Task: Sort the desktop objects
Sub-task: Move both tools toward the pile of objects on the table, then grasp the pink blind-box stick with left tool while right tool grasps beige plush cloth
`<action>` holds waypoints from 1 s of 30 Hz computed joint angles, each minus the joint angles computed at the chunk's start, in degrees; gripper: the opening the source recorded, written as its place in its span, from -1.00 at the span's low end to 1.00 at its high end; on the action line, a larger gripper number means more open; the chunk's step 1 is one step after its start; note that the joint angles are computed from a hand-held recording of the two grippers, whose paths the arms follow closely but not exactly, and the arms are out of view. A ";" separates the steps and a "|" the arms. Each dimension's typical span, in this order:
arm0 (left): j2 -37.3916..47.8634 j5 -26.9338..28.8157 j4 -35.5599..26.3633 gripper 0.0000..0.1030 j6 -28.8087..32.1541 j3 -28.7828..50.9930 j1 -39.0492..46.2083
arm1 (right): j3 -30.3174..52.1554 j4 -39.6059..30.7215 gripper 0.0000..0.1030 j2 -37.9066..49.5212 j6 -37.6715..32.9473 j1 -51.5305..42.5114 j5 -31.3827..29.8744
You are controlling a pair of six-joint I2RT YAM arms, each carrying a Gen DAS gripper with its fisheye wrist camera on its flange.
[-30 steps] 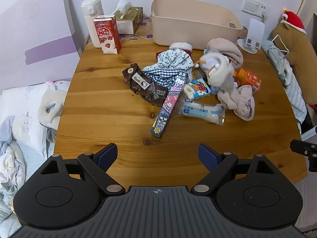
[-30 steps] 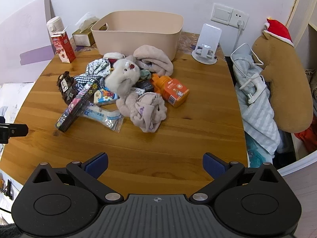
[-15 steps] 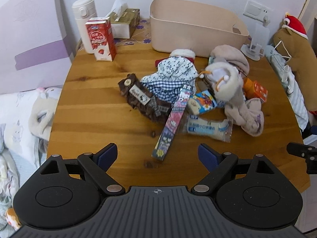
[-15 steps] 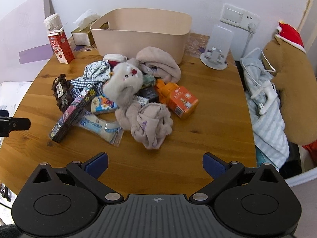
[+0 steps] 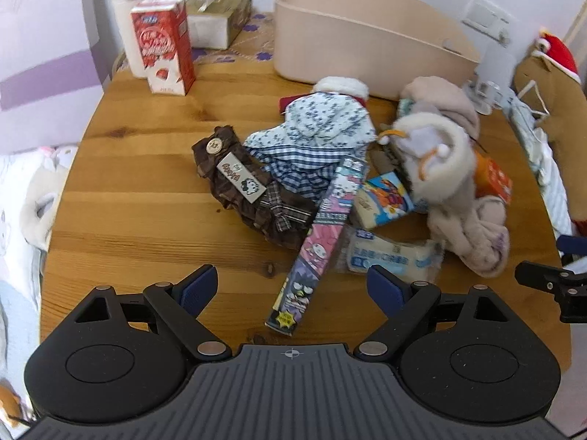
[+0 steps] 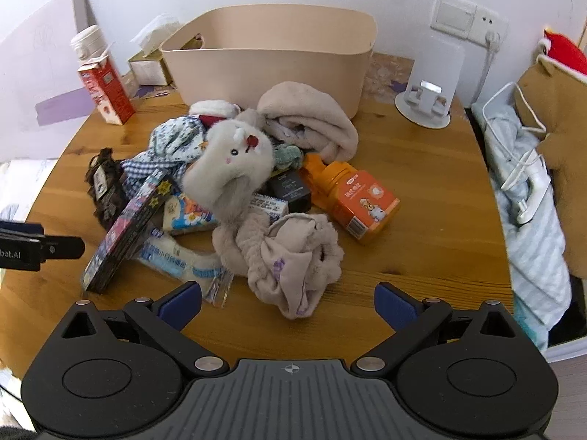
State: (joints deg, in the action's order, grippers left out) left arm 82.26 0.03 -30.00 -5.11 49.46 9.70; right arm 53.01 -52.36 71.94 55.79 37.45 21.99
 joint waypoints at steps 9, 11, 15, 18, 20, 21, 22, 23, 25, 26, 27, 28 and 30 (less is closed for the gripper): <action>6.57 -3.39 6.31 0.75 0.41 0.58 0.60 | -1.44 7.14 0.91 5.63 -4.24 -5.72 -2.08; 7.65 -3.73 7.35 0.71 0.96 0.49 0.59 | -1.84 8.71 0.89 6.75 -4.84 -6.75 -2.58; 9.43 -4.22 9.01 0.46 1.37 0.33 0.31 | -2.43 11.03 0.82 9.28 -5.48 -8.31 -3.48; 10.67 -3.67 9.89 0.44 1.61 0.35 0.08 | -2.78 12.29 0.73 10.49 -6.53 -8.92 -4.32; 11.11 -2.51 10.47 0.44 2.19 0.38 0.04 | -2.74 12.37 0.71 11.05 -7.10 -9.17 -4.44; 11.64 -2.38 10.32 0.44 2.46 0.76 -0.17 | -2.81 12.45 0.69 11.08 -6.99 -9.23 -4.67; 12.23 -2.51 10.10 0.44 2.56 1.18 -0.49 | -3.04 12.80 0.67 10.98 -7.06 -9.36 -5.00; 12.66 -2.61 10.14 0.44 2.56 1.36 -0.79 | -3.28 13.16 0.66 10.95 -7.27 -9.50 -5.38; 13.18 -3.38 10.57 0.44 2.13 1.34 -1.46 | -3.40 13.53 0.59 11.22 -7.39 -9.60 -5.55; 13.38 -3.75 10.88 0.44 2.03 1.22 -1.78 | -3.58 14.06 0.55 11.30 -7.55 -9.72 -5.71; 13.82 -4.19 11.04 0.44 2.01 1.27 -2.11 | -3.96 14.85 0.46 11.30 -7.66 -9.86 -5.99; 14.47 -4.60 10.70 0.44 1.86 1.63 -2.32 | -4.13 15.37 0.30 11.41 -7.47 -9.93 -6.24; 15.50 -5.04 9.85 0.32 0.43 2.27 -2.47 | -4.25 15.96 0.15 11.49 -6.65 -9.48 -5.97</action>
State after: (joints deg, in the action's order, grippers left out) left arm 97.76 -5.01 -20.14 -4.68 51.73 7.23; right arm 48.76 -36.40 83.43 49.14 27.97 16.02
